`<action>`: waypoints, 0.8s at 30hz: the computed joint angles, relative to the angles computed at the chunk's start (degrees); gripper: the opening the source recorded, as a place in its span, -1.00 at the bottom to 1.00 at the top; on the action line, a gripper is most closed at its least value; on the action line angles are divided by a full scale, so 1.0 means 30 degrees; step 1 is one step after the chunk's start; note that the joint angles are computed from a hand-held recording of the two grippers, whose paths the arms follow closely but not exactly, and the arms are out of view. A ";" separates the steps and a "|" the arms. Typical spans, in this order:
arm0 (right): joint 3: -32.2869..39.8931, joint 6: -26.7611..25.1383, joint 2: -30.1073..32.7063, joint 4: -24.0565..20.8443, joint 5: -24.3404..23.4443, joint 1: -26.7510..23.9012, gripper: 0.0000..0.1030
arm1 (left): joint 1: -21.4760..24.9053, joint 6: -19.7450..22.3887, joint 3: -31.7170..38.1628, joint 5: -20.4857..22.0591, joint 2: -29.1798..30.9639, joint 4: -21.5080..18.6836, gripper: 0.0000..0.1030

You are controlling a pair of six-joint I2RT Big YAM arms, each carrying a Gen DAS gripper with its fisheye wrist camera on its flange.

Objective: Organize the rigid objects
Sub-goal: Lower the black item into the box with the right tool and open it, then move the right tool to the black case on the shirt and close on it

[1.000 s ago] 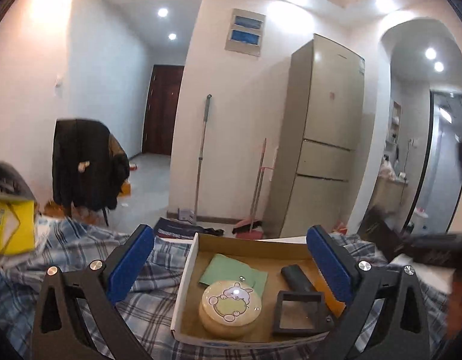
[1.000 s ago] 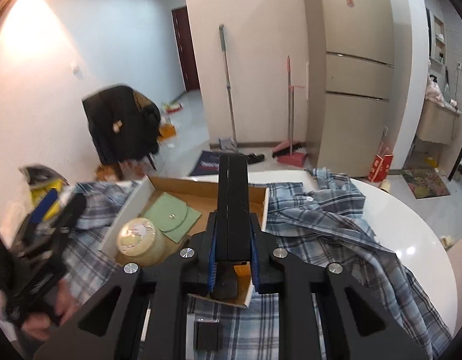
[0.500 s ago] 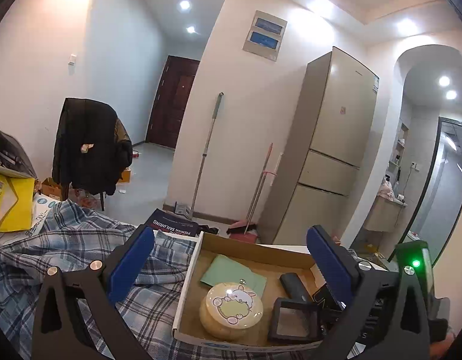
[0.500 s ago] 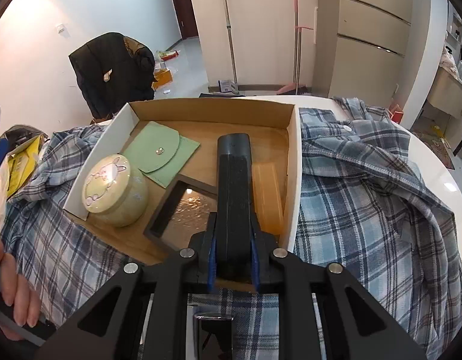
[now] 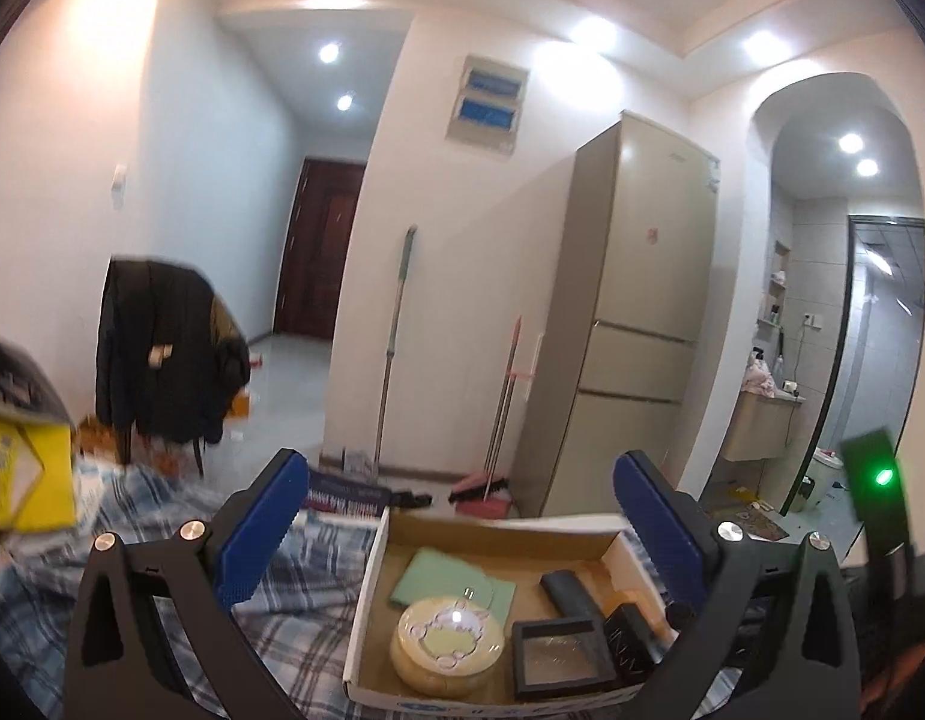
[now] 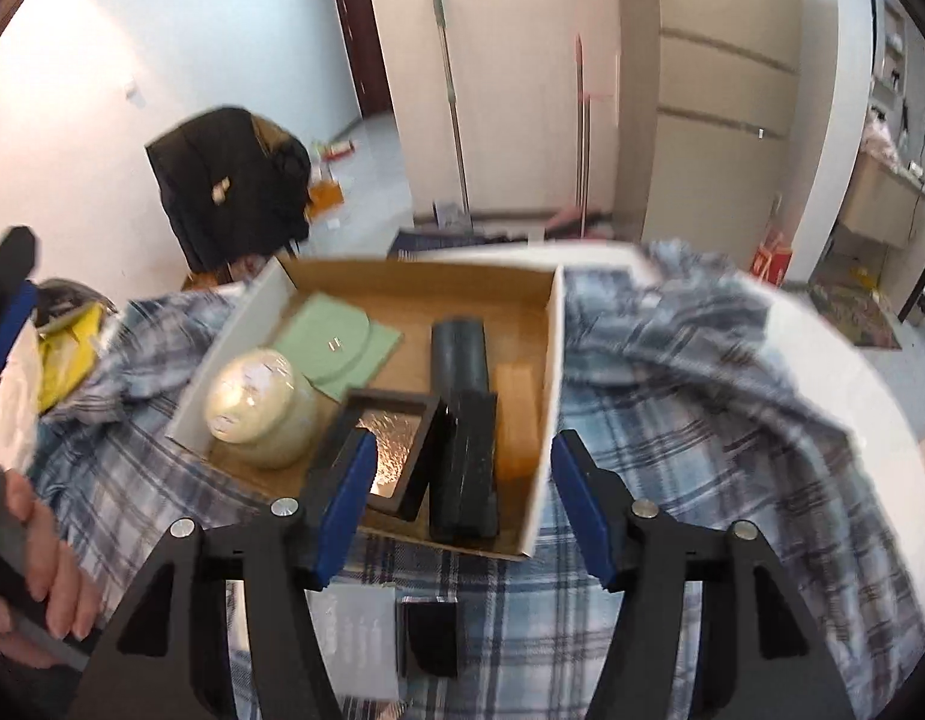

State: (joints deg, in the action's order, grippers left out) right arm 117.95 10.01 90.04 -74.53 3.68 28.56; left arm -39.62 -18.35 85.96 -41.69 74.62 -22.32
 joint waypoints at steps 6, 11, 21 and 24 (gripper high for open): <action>-0.0109 -0.0762 -0.1997 0.1192 0.0345 0.0184 0.15 | -0.2263 0.5432 0.0959 -0.3317 -0.0213 0.1997 1.00; -0.1158 -0.0652 -0.3632 0.2803 0.0432 0.0475 0.16 | -0.4252 0.6344 0.1056 -0.6024 -0.0986 0.2397 1.00; -0.5274 -0.1097 -0.7018 0.6927 0.1814 0.1798 0.94 | -0.6704 0.6978 -0.0767 -0.8875 -0.2546 0.3480 1.00; -0.6581 -0.1266 -0.7763 0.8296 0.2168 0.1975 0.96 | -0.6914 0.3795 -0.1117 -0.9136 -0.2890 0.1030 1.00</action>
